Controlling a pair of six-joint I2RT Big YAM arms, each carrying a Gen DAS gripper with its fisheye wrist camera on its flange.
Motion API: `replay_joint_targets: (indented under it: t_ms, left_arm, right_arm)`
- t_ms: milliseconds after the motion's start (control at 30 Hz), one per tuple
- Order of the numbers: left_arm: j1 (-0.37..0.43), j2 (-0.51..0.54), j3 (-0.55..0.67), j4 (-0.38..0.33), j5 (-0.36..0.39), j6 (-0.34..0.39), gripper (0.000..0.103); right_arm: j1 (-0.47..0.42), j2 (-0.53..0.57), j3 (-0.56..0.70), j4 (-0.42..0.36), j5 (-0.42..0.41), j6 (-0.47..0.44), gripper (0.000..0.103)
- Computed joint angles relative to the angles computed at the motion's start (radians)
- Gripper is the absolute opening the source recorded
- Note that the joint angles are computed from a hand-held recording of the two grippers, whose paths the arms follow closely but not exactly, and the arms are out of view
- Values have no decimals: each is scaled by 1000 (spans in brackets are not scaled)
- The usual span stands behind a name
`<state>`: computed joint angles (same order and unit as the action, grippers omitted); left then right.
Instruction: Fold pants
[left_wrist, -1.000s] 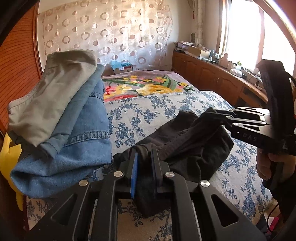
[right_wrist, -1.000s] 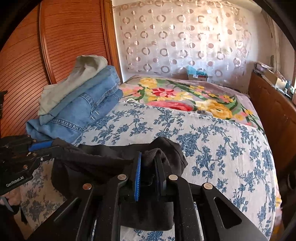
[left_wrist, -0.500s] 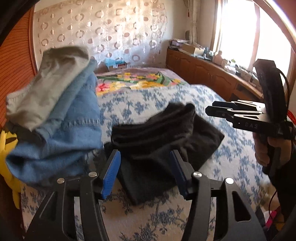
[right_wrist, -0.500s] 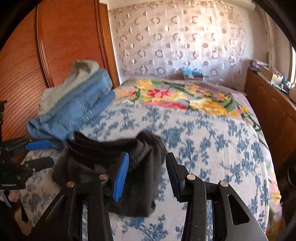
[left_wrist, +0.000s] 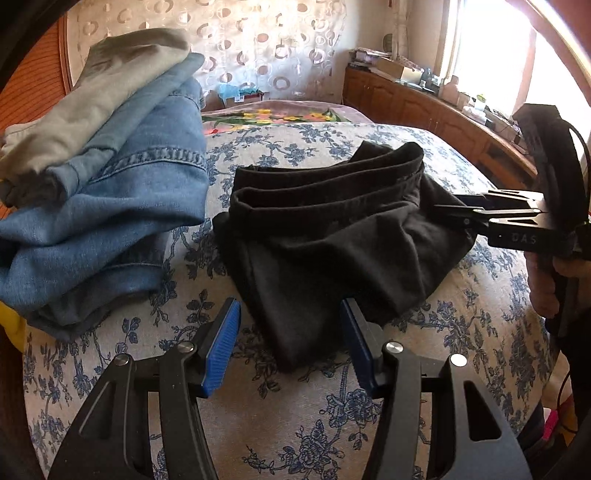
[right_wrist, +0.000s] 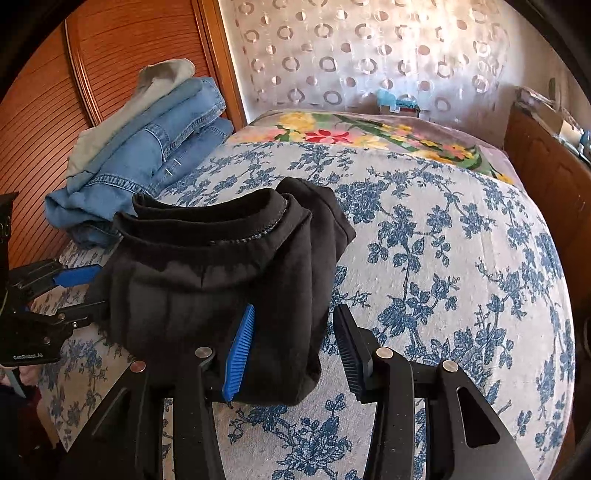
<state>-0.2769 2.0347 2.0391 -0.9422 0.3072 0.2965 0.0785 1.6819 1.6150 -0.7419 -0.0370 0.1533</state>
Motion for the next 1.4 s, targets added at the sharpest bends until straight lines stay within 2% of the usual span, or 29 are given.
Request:
replay_joint_targets:
  t_ms: [200,300,367,400,467,567,767,1167,1400]
  left_arm:
    - [11,0,-9,5,17,-31,53]
    - [16,0,-11,12,23,-42,45]
    - [17,-3,-13,13,28,-29,33]
    - [17,-1,-10,8,36,-24,31]
    - [16,-2,-10,9,34,-22,21]
    - [14,-7,-15,23,39,-40,10]
    - [13,-60,-77,50,86,-29,9]
    - [-23,-259,-339,102,173,46,9]
    - [-27,-314,-409,95,167,76,9]
  right_arm:
    - [7,-6,-17,5,13,-10,46]
    - [10,-8,-23,9,-1,-17,32]
    - [10,-11,-25,7,-22,-21,20]
    - [10,-14,-27,6,-24,-23,18]
    - [11,-25,-39,12,-20,-33,15]
    - [11,-47,-62,17,-16,-34,14]
    - [6,-134,-149,36,-12,-13,14]
    - [24,-411,-414,26,33,23,14]
    - [73,-513,-497,4,92,78,16]
